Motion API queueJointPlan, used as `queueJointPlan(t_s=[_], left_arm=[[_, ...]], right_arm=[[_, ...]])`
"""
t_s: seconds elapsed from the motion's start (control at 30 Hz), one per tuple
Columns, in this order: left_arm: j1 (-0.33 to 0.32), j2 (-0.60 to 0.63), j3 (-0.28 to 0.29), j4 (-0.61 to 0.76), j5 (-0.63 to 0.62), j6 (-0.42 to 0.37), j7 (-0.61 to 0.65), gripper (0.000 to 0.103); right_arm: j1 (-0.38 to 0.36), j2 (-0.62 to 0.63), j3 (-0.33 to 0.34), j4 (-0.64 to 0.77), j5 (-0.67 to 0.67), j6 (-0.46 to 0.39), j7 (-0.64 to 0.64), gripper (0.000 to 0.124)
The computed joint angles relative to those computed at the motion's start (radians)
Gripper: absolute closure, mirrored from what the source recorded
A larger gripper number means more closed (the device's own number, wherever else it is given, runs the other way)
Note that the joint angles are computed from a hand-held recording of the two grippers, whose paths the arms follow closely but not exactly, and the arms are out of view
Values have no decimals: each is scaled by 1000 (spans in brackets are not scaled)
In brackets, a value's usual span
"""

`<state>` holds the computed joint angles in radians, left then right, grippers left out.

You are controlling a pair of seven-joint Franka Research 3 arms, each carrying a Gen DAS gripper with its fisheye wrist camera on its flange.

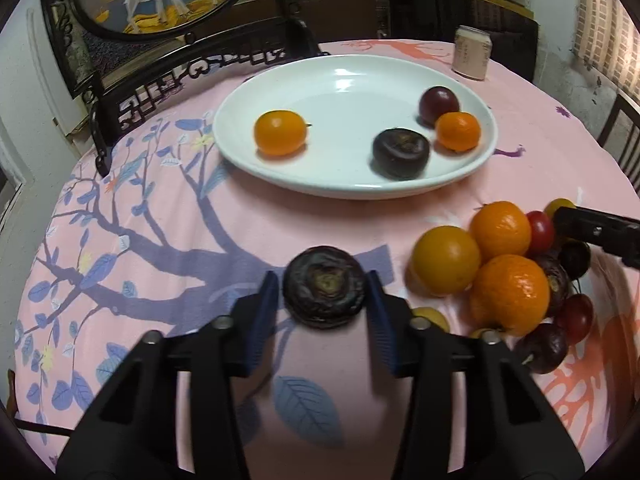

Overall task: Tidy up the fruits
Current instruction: 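Grasp a yellow round fruit with the right tool while the left tool grasps another dark brown fruit, then release the yellow fruit from the right tool into the plate while the left tool releases the brown fruit there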

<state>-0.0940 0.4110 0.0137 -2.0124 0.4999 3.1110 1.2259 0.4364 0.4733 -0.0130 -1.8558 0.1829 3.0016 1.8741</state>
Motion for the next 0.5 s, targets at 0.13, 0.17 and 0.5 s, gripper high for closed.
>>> queueJointPlan(t_s=[0.13,0.17,0.5], left_arm=[[-18,-1,21,-2,21,6,-21,61],[15,-2,-14,-3,2,4,-2,62],[-44,-61,93,-42,1,90,-119,62]], right_arm=[[46,-1,-53,-7,-51,8,37,87],[35,1,-41,-4,-46,9,31,87],[9,-64,-20,-106,39,186,17,87]])
